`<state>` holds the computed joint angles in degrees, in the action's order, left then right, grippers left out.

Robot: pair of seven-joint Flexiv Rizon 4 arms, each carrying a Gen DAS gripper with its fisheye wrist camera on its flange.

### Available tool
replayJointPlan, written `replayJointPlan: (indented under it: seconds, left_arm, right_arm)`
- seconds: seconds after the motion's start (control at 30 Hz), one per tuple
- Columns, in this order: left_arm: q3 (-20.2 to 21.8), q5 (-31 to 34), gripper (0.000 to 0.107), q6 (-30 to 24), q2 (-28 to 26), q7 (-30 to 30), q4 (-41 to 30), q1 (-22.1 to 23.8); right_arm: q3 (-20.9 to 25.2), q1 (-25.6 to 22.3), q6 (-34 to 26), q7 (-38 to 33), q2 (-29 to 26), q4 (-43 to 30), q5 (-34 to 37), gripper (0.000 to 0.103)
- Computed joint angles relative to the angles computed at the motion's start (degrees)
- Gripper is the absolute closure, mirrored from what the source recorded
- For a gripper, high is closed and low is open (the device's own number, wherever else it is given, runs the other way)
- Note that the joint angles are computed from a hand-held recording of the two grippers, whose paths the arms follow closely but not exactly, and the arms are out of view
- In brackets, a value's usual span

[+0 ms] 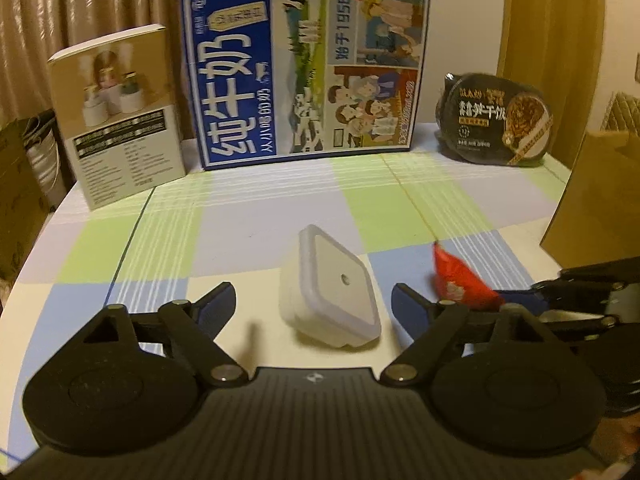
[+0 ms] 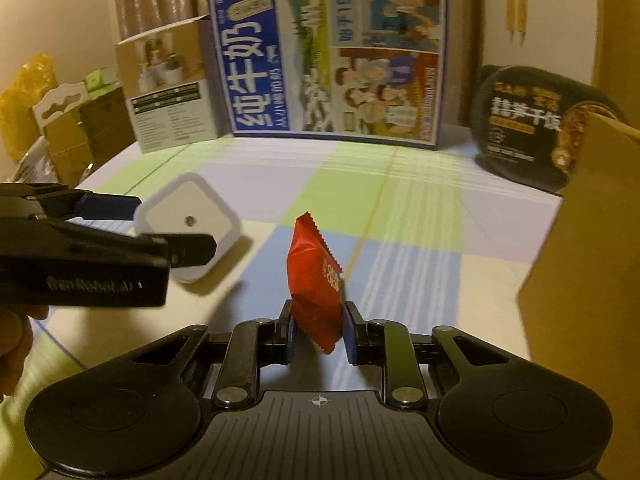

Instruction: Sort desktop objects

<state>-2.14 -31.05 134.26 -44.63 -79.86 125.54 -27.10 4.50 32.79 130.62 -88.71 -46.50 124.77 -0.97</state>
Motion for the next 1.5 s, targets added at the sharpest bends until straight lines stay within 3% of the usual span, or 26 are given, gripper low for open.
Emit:
replayJointPlan:
  seconds: [0.1,0.23,0.37,0.6,0.77,1.1,1.17,1.23,1.43,1.5]
  left_arm:
    - [1.7,-0.6,0.026,0.9,-2.1,3.9,-2.0,-2.2]
    - [4.6,-5.9,0.026,2.9,-5.2,14.9,-4.3,-7.8]
    - [3.9,-11.0,0.041,3.9,-7.0,21.5,-5.9,-9.3]
    - [-0.1,-13.1,0.044,5.6,-6.5,22.4,-5.0,-6.6]
    - [-2.7,-10.8,0.044,4.0,-2.7,16.7,-0.2,-3.8]
    - [-4.1,-6.4,0.046,1.2,7.5,3.0,13.4,-6.0]
    - [-4.1,-6.0,0.068,0.3,9.8,0.4,16.1,-7.5]
    - [-3.6,-7.6,0.076,-0.2,11.5,-1.0,18.3,-10.4]
    - [-2.8,-12.8,0.075,2.0,14.4,-2.3,23.3,-17.4]
    - [-2.9,-13.6,0.064,3.6,14.0,-3.1,23.8,-17.9]
  right_arm:
    - [-0.3,0.1,0.5,-0.3,-0.2,-0.1,0.4,0.083]
    - [0.3,-0.5,0.9,-0.1,-0.5,-0.1,-0.2,0.083]
    - [0.6,-0.7,1.3,-0.2,-0.5,0.1,-0.8,0.083]
    - [0.8,-0.8,0.6,0.5,0.5,1.2,-0.4,0.083]
    - [1.4,-0.5,0.1,1.1,2.9,4.6,0.2,0.084]
    - [5.5,-2.6,-2.6,5.7,14.4,17.3,-1.0,0.088]
    - [6.2,-2.8,-2.6,6.6,15.8,19.7,-0.8,0.088]
    - [6.4,-2.1,-2.7,6.7,16.9,22.2,-0.2,0.088]
    - [5.9,2.5,1.1,5.1,16.0,25.9,5.3,0.088]
    - [5.4,3.3,0.8,5.0,15.7,25.7,6.1,0.088]
